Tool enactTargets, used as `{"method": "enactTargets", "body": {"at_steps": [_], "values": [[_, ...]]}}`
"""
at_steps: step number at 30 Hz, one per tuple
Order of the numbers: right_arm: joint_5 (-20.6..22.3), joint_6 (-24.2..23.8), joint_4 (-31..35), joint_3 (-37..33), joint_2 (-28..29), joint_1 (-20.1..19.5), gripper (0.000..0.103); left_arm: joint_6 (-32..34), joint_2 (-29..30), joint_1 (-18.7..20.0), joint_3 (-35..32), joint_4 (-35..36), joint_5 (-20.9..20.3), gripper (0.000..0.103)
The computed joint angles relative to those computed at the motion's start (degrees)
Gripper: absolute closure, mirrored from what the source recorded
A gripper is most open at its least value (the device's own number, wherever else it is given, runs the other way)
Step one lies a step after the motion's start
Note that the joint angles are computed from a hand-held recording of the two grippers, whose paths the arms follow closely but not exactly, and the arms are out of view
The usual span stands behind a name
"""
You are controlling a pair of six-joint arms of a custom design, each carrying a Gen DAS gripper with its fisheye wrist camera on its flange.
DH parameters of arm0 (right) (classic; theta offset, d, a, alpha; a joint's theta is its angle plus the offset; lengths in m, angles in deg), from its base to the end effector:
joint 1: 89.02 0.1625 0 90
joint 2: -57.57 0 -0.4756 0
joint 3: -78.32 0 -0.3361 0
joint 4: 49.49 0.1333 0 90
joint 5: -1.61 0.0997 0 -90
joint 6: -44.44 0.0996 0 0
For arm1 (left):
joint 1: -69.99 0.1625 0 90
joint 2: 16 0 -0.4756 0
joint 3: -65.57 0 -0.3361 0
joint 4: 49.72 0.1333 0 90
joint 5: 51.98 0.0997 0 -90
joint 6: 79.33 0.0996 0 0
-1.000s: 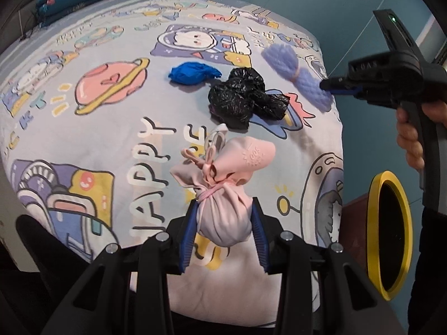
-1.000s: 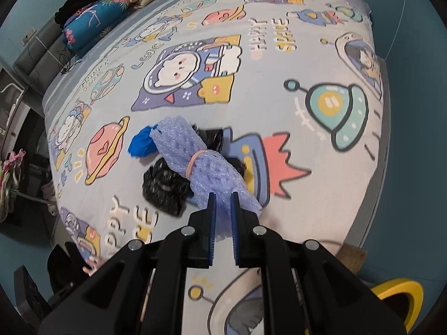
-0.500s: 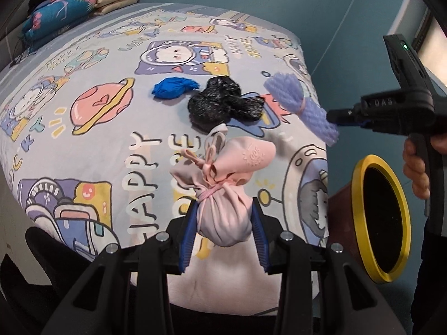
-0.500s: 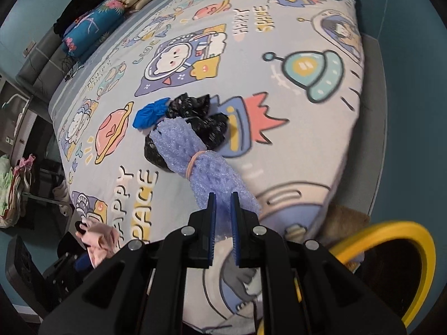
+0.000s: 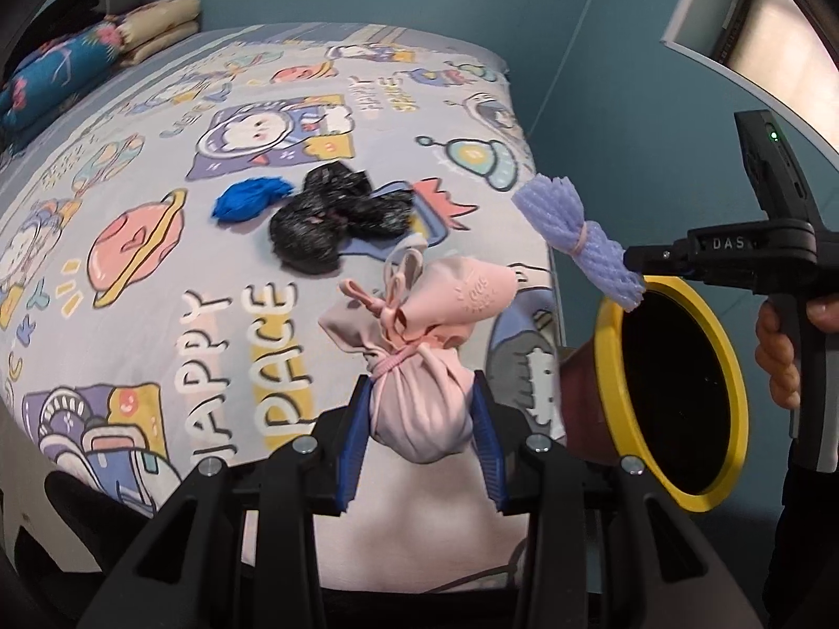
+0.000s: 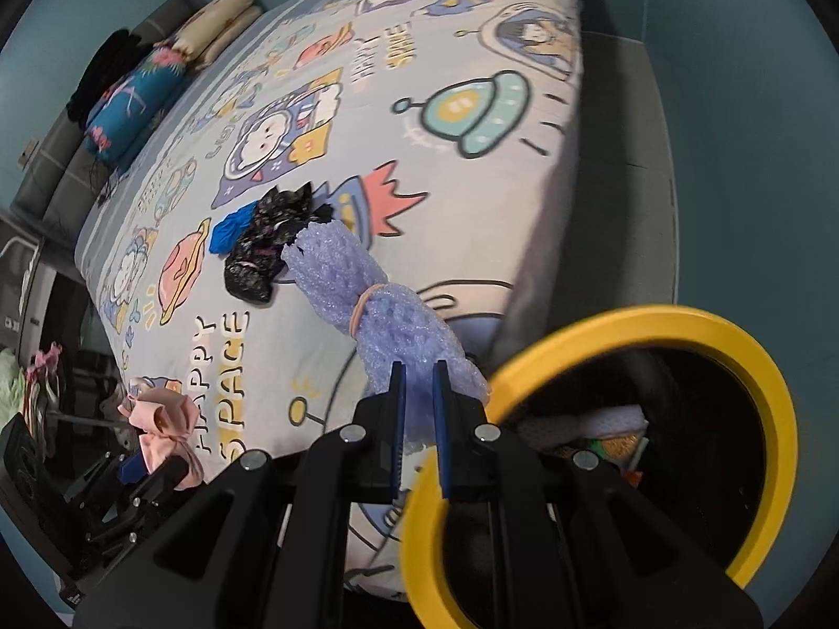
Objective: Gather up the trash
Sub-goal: 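Carry pink bundle and foam net with both tools over the yellow bin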
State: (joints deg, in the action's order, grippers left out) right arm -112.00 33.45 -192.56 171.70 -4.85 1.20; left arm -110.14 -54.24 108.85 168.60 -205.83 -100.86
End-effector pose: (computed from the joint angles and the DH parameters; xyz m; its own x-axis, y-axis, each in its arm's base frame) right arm 0.0958 -0.6348 0.3641 -0.8994 -0.0321 0.4360 -0.1783 0.9375 -0.2987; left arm -0.3566 -0.5426 0.0801 -0.8148 0.1744 -0.5529 0.4205 0.8343 -0.3565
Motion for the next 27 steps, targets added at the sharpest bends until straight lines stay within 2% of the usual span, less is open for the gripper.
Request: {"method": "enactTargets", "body": {"at_steps": [8,15,27], "values": [[2.6,2.0,-3.2,4.4,-5.6,-3.0,0.094,3.4,2.0,-1.8,-3.1,0.4,-0.8,0.068],[0.9,2.4,-6.8,7.4,-8.6,-4.2,0.094,5.5,4.0,-3.0,-6.2,1.4,-2.3,0.068],[-1.0,3.8,-9.7,10.5,-12.2,-6.5,0.094,9.6,8.5,-4.2,-13.8,2.8,-9.2,0.068]]}}
